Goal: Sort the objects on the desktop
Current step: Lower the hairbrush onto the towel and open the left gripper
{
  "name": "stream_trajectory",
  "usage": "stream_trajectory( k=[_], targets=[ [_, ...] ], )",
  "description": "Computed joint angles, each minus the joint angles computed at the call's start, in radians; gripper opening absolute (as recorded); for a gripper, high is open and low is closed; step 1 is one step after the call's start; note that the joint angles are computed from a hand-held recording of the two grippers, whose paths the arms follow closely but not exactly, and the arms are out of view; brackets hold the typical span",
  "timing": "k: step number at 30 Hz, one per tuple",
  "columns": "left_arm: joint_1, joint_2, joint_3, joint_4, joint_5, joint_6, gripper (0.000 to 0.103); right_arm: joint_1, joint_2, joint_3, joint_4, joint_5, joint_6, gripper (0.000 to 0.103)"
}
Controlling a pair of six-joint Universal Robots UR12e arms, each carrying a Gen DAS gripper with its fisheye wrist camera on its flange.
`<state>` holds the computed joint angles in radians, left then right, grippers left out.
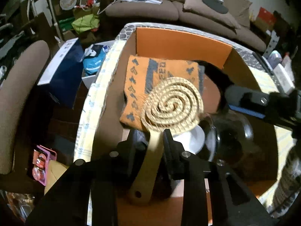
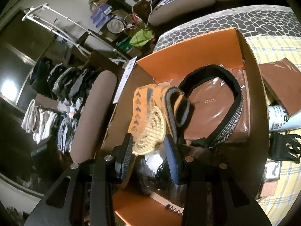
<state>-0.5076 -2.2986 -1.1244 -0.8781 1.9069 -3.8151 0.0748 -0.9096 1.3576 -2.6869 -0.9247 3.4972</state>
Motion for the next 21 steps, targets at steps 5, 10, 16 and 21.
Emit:
stream_trajectory(
  k=[5, 10, 16, 21],
  targets=[
    [-0.03, -0.065, 0.11, -0.181, 0.174, 0.022, 0.026, 0.002, -0.001, 0.001, 0.015, -0.017, -0.009, 0.037],
    [-0.024, -0.047, 0.084, -0.125, 0.121, -0.027, 0.028, 0.002, -0.012, 0.01, 0.015, -0.036, -0.023, 0.037],
    [-0.008, 0.016, -0.016, 0.069, 0.022, -0.077, 0.05, -0.007, -0.039, 0.041, -0.03, -0.086, -0.012, 0.049],
    [-0.024, 0.014, -0.006, 0.098, 0.01, -0.03, 0.058, -0.025, -0.074, 0.085, -0.049, -0.142, -0.013, 0.062]
  ],
)
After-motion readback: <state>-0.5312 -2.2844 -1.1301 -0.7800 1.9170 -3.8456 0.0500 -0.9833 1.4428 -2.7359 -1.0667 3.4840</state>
